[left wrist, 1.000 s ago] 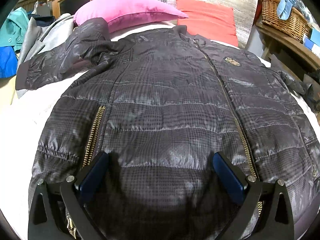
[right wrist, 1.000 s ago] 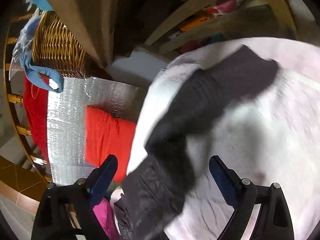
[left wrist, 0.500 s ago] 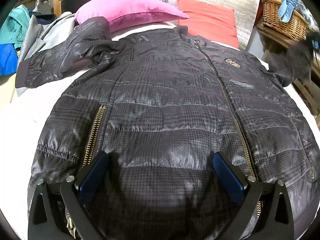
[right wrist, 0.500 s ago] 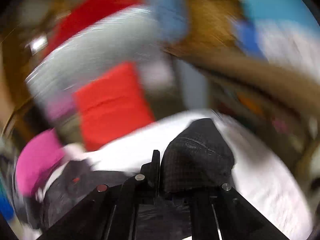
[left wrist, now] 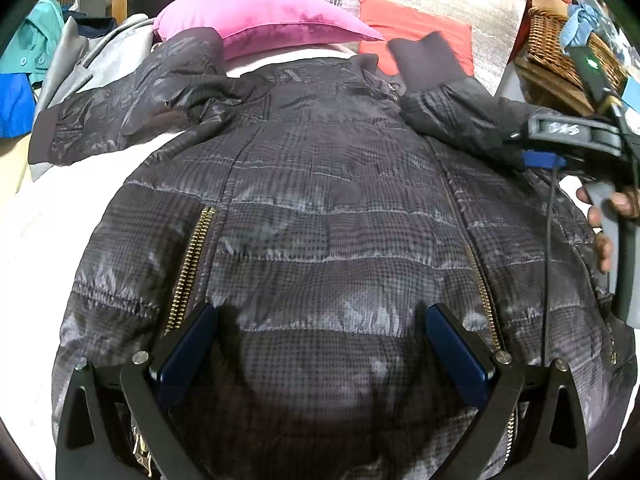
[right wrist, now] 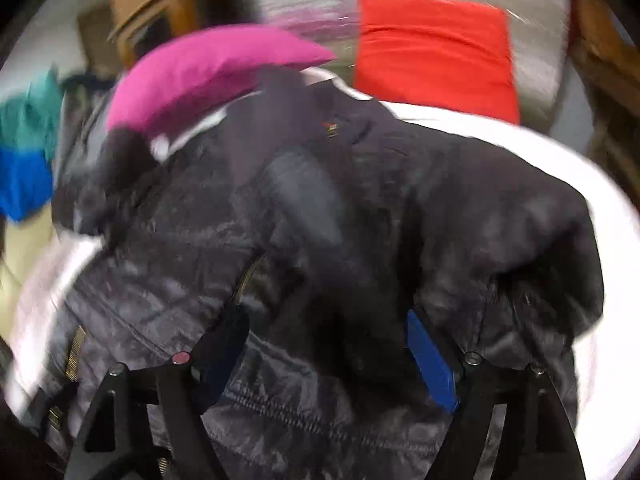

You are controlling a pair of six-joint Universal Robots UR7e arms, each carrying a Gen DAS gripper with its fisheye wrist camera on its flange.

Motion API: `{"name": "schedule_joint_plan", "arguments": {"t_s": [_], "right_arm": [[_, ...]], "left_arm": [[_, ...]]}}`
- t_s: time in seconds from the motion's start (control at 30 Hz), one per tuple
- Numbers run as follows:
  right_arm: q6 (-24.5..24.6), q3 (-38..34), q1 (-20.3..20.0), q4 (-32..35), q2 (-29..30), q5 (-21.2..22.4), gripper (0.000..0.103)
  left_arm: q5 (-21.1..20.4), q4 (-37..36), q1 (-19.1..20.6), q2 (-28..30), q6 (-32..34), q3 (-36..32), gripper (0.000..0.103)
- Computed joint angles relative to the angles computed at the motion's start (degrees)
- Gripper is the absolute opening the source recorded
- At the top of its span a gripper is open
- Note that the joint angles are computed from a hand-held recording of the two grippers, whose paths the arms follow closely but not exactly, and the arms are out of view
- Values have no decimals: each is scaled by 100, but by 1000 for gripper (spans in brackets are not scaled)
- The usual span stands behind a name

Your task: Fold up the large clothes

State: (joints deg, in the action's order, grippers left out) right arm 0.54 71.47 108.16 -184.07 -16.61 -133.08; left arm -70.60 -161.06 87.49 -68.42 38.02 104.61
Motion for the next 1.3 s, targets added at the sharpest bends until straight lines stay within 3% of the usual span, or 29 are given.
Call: {"name": "schedule_joint_plan", "arguments": {"t_s": [0.2, 0.27, 0.43, 0.53, 0.67, 0.73, 0.87, 1.03, 1.1, 1.17, 1.23, 1.3], "right_arm": [[308, 1152, -173, -2270, -586, 505, 84], [618, 1272, -244, -2709, -549, 696, 87], [1178, 1934, -564, -3087, -568, 1100, 87], [801, 1898, -625, -3629, -372, 1261, 87], [644, 1869, -633, -3838, -287, 1373, 88], [696, 1925, -708, -4032, -273, 1618, 88], [676, 2002, -763, -4269, -248, 1807, 88], [671, 2195, -815, -4544, -281, 1986, 88], [677, 2204, -829, -4605, -268, 2050, 88], [674, 2214, -846, -4646, -260, 2107, 88], [680, 2218, -861, -4701, -247, 2172, 88], [690, 2229, -871, -4736, -248, 2220, 88]], "left_arm": [[44, -105, -13, 30, 50, 23, 103], [71, -176, -23, 33, 100, 60, 103], [45, -86, -28, -29, 42, 65, 103], [79, 623, -187, -202, -389, -100, 103], [-115, 937, -660, -210, -727, -377, 103], [46, 1084, -975, 30, -873, -647, 103], [682, 1345, -1628, 1037, -1392, -1571, 103], [1377, 2269, -2023, 2105, -2136, -2594, 103], [1844, 2738, -2095, 2478, -2339, -2905, 103], [2542, 2649, -2137, 2794, -2292, -2996, 103], [2930, 2394, -2084, 2932, -2090, -2992, 91], [2647, 2722, -1955, 2798, -2304, -3013, 44]]}}
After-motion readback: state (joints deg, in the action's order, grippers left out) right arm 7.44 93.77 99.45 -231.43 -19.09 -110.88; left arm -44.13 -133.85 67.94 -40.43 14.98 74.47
